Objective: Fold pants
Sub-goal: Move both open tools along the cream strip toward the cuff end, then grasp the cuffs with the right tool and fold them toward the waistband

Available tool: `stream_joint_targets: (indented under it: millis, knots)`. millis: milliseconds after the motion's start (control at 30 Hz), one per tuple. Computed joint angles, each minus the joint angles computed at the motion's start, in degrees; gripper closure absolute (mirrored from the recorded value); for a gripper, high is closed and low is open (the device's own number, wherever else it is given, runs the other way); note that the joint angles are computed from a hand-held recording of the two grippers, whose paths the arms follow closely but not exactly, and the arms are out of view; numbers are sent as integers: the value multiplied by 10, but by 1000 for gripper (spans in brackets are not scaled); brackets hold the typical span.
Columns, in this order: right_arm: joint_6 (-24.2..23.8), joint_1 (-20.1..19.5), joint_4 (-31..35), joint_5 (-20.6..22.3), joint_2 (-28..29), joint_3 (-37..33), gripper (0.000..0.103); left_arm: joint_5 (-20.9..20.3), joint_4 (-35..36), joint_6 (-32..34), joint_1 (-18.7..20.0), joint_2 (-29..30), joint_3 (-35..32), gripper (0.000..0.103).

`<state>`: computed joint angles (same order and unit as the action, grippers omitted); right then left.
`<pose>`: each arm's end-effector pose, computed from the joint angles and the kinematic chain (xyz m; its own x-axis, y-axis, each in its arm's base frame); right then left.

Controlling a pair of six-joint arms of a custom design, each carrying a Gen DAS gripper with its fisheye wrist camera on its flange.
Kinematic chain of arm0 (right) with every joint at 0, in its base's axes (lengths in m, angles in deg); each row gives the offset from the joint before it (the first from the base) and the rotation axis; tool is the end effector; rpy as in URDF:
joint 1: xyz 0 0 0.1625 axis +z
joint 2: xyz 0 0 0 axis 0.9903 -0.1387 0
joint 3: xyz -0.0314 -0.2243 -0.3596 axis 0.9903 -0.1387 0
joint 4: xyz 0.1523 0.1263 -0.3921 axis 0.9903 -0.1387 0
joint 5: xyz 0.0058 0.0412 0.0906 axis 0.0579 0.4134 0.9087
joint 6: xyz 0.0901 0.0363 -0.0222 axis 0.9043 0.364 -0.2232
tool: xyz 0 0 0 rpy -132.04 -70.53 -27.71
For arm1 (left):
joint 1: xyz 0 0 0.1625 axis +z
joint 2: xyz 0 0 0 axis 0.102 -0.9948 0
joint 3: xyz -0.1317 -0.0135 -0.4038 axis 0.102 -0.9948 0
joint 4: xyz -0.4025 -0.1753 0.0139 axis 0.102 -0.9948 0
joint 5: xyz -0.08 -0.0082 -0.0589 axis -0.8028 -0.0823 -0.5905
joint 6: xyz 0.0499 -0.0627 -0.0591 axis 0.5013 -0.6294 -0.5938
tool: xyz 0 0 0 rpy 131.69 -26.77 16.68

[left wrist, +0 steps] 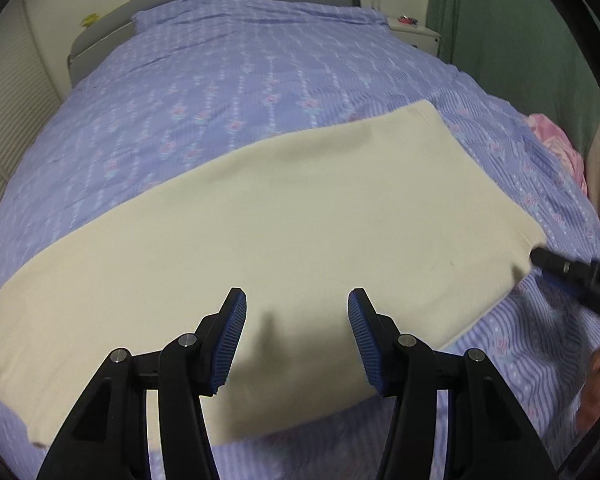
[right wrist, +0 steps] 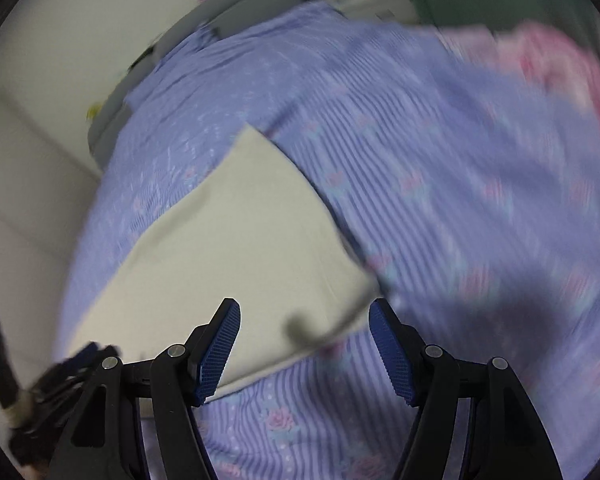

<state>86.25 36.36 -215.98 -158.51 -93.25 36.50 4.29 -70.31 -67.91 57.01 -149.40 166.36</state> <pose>0.4076 -0.5976 0.0462 -0.9351 0.2935 0.1985 0.0897 0.7381 -0.6687 -0.0953 -0.6378 0.4331 -0.6301 0.2501 -0.7352 0.5400 0.8215 -0.1833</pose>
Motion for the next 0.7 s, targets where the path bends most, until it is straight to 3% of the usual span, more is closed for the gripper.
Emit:
stream_joint_targets:
  millis: [133, 333, 500, 700]
  knots:
    - [28, -20, -79, 39, 9, 36, 34, 0, -5, 9, 2, 20, -1, 51]
    - [28, -40, -157, 77, 22, 45, 34, -23, 48, -40, 19, 31, 1, 51]
    - [12, -55, -197, 98, 37, 35, 34, -56, 32, -85, 32, 13, 24, 52]
    - [38, -52, -196, 95, 40, 21, 37, -36, 3, -76, 23, -2, 58, 52]
